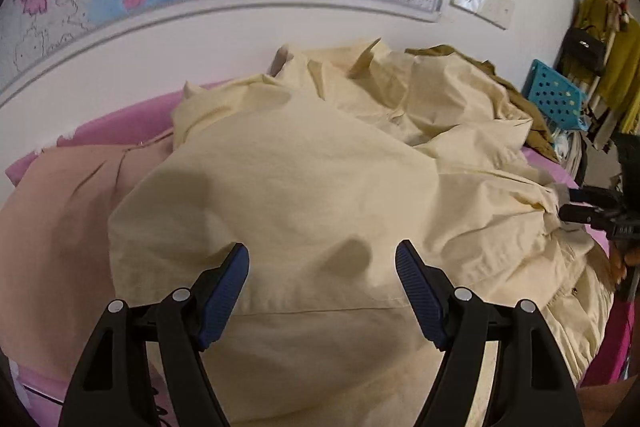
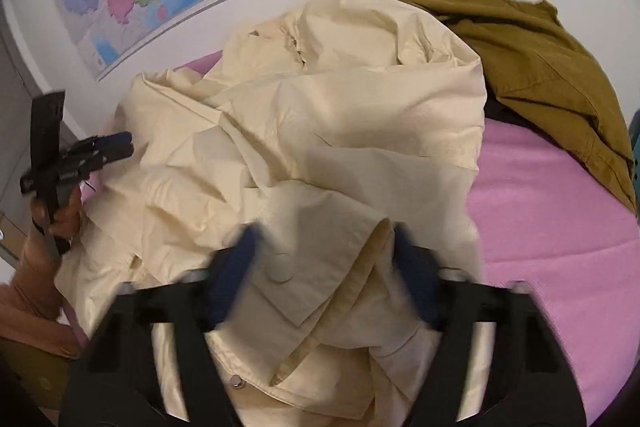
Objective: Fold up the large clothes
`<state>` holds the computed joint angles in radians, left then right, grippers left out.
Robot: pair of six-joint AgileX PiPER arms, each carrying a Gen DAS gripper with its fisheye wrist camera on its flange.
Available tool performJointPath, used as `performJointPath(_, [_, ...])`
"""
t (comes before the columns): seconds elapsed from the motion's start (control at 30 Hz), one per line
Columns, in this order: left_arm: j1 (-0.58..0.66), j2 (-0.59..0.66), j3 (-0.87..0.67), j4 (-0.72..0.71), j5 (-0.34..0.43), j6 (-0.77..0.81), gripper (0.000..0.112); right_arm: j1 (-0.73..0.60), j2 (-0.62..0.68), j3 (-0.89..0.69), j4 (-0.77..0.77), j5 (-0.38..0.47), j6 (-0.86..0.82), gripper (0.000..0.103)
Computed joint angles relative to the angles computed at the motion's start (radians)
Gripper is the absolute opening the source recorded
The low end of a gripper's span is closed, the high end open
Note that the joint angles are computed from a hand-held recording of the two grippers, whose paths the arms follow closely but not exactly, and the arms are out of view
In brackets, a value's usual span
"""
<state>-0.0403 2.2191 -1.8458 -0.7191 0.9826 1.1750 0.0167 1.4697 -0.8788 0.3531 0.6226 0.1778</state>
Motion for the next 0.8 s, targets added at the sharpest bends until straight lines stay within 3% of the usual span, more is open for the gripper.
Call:
performJointPath(0.1, [-0.001, 0.006, -0.007, 0.008, 0.000, -0.024, 0.073, 0.018, -0.063, 0.007, -0.116, -0.011, 0.102, 0.014])
performJointPath(0.17, [0.007, 0.010, -0.019, 0.008, 0.014, -0.036, 0.073, 0.003, -0.120, 0.026, -0.103, -0.024, 0.091, 0.014])
performJointPath(0.23, [0.012, 0.012, -0.022, 0.007, 0.014, -0.037, 0.073, -0.019, -0.134, 0.026, -0.072, -0.013, 0.076, 0.026])
performJointPath(0.27, [0.013, 0.015, -0.024, 0.008, 0.012, -0.040, 0.073, -0.028, -0.152, 0.041, -0.057, -0.019, 0.081, 0.046])
performJointPath(0.43, [0.019, 0.032, -0.043, 0.017, 0.025, -0.058, 0.073, -0.043, -0.142, 0.084, 0.153, -0.022, -0.083, 0.048])
performJointPath(0.53, [0.017, 0.030, -0.039, 0.019, 0.022, -0.055, 0.073, -0.019, -0.096, 0.095, 0.188, -0.029, -0.093, 0.053])
performJointPath(0.57, [0.016, 0.030, -0.038, 0.018, 0.023, -0.054, 0.073, -0.016, -0.078, 0.100, 0.234, -0.048, -0.129, 0.051])
performJointPath(0.63, [0.016, 0.033, -0.042, 0.024, 0.023, -0.059, 0.073, 0.006, -0.067, 0.095, 0.225, -0.076, -0.129, 0.026])
performJointPath(0.67, [0.016, 0.033, -0.043, 0.029, 0.026, -0.065, 0.073, 0.009, -0.071, 0.087, 0.226, -0.083, -0.136, 0.004])
performJointPath(0.8, [0.035, 0.044, -0.092, 0.004, 0.096, -0.085, 0.073, -0.016, -0.137, 0.001, 0.100, -0.087, -0.071, 0.002])
